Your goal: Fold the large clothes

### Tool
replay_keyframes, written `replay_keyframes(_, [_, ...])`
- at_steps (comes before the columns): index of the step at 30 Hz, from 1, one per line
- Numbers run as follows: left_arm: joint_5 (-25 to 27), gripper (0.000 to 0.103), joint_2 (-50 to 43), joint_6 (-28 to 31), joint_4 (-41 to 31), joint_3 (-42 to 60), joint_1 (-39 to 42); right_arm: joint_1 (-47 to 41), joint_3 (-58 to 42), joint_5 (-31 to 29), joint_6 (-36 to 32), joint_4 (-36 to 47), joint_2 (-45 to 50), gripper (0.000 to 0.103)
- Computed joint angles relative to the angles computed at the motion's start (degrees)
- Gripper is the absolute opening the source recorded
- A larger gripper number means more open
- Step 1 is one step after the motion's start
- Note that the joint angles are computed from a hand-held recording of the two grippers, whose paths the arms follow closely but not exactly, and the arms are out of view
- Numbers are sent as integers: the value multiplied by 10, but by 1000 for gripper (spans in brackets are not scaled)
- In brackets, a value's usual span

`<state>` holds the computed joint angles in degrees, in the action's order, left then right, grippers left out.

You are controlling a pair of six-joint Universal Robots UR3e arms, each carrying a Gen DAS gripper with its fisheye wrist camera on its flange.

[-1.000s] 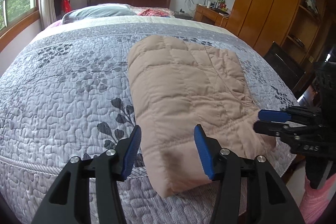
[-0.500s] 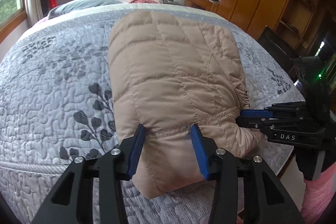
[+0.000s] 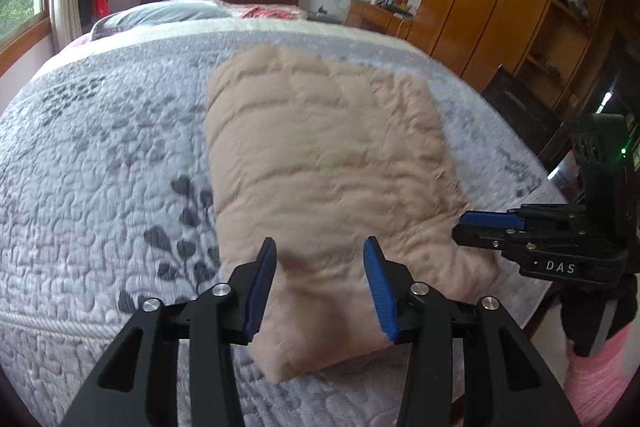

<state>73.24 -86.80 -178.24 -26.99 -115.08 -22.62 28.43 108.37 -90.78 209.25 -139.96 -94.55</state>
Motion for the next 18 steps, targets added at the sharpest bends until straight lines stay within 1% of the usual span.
replay_keyframes(3, [11,45,-33,-8,2,50,-7,-6,-39,-15,-12,16,6,28])
replay_keyframes(6, [4,45,-76,-10,-13,105,-7,-23,-81,-21,-20,31,30,28])
replay_keyframes(8, [-4,45,-119,-11,-37,157,-7,-50,-99,-2,-31,39,46,28])
replay_keyframes(11, [-9,44,-164,-9,-59,202,-6,-72,-124,7,-32,54,76,27])
replay_keyframes(13, [-3,43,-181,-3,-61,215,-9,-80,-127,16,-28,57,90,26])
replay_keyframes(18, [-3,42,-213,15,-68,226,-5,-112,-89,62,-37,20,109,26])
